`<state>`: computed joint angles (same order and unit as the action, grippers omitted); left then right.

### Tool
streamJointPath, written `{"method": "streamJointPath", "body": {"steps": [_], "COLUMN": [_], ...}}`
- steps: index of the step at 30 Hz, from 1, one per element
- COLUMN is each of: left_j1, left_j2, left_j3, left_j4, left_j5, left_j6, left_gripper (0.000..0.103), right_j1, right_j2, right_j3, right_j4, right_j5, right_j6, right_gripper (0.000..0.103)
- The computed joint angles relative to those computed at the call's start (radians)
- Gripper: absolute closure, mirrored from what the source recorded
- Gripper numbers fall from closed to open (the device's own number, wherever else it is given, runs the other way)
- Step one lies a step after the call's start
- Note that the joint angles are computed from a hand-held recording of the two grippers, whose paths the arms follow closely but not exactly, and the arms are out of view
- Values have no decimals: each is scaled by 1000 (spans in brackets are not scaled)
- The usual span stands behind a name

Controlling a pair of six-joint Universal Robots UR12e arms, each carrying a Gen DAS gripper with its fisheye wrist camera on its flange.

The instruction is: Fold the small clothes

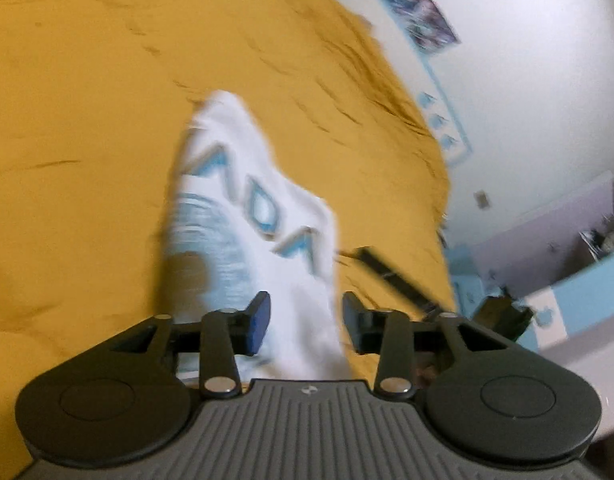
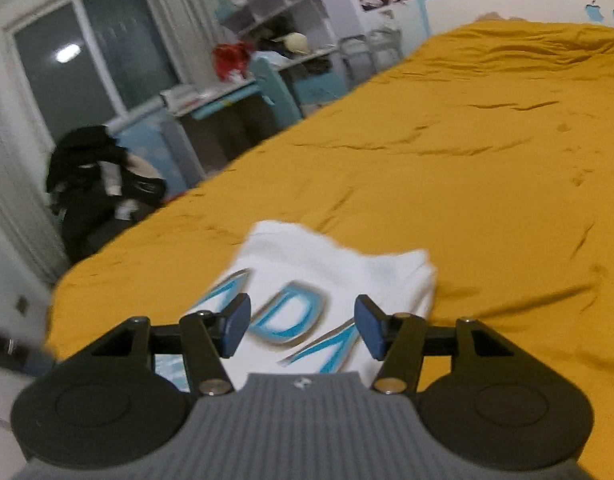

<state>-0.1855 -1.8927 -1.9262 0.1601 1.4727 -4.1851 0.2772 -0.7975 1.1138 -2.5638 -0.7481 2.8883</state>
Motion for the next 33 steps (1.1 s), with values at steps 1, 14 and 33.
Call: {"method": "streamJointPath", "body": {"steps": [1,14,33], "left_j1": [-2,7,202], "left_j2": [-15,-85,-252], "left_j3": [19,-15,303], "left_j4": [-14,-13,7], "left_j5": [-6,-46,-266], "left_j6": [14,-58,87], "left_gripper": [55,75,58], "right_j1": [3,15,51], "right_j2": [-4,31,161], "right_j3": [12,12,-194], "right_j4": [10,107,-55], "right_j5": [-3,-152,-149], "right_j6": [-15,40,156], "right_gripper": [49,49,36]}}
